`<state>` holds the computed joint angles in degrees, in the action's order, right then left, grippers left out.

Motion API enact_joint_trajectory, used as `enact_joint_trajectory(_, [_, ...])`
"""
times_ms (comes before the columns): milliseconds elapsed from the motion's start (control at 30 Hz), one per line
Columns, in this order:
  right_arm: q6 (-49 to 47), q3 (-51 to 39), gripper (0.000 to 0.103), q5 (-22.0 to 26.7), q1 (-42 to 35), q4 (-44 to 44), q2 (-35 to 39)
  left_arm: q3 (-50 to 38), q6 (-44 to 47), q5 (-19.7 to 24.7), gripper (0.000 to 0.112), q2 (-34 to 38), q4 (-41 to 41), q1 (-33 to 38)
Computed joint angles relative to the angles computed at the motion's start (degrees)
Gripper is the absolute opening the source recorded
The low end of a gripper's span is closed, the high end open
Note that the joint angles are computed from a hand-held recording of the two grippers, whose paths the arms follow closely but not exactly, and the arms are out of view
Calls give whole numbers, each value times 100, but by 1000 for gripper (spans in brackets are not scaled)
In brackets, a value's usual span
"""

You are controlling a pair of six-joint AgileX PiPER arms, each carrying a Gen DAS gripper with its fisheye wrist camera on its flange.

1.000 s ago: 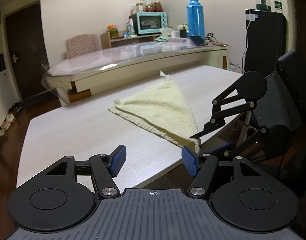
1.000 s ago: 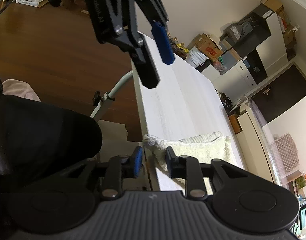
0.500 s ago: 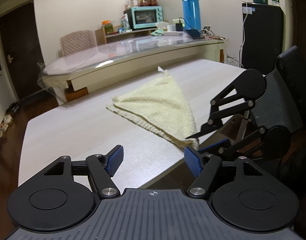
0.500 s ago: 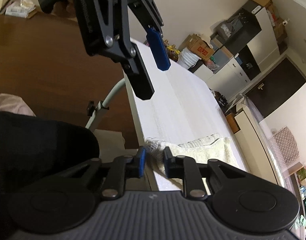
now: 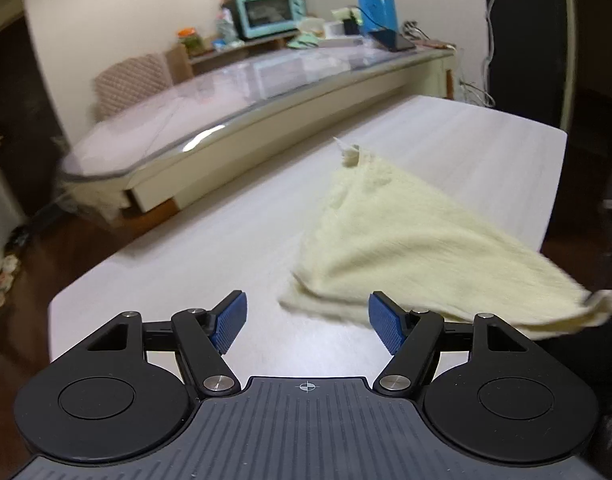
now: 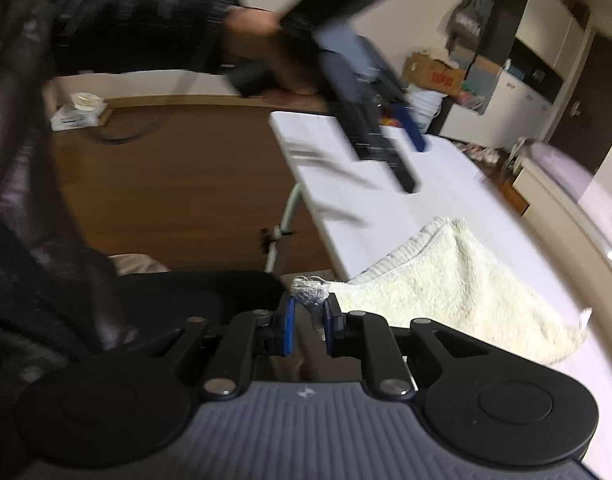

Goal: Fold towel

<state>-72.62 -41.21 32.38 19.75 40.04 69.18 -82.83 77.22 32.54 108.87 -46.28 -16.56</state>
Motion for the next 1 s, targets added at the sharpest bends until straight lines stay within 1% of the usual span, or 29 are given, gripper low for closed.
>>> enact_joint_trajectory(33, [142,14,16,162,-80,-115,-117,-397,-63,242,72,242,173,-24])
enact_joint_trajectory(67, [171,12,16,186,-93,-136,-133,-566,-75,382,72,347,240,-26])
enact_joint_trajectory(100, [225,46,16,308,-179,-179,-248,-823,-68,562,72,506,344,-50])
enact_joint_trajectory(267, [-14,130,16,690,-433,47,-464,-1893,-220,1084,71,1191,1064,-188])
enact_joint_trajectory(400, [-244,72,16,1023,-651,215,-434,-2460,-198,1406,71,1553,1528,-195])
enact_joint_trajectory(567, [-454,-10,16,1460,-1010,489,-381,-3125,-145,2001,70,1936,1818,-156])
enact_joint_trajectory(667, [-569,-142,16,1905,-1461,850,-302,-3238,147,2057,68,2019,1824,-157])
enact_joint_trajectory(767, [-684,-420,16,2525,-2142,1218,-183,-3629,153,2330,67,2228,1883,-167])
enact_joint_trajectory(833, [-709,-902,16,3016,-2729,1482,108,-3974,91,2568,67,2423,1890,-155])
enact_joint_trajectory(933, [-657,-1657,15,3426,-3246,1680,709,-4573,-44,2984,67,2754,1856,-97])
enact_joint_trajectory(1000, [-599,-2160,15,3624,-3507,1772,1164,-4621,-60,3087,67,2772,1798,-66])
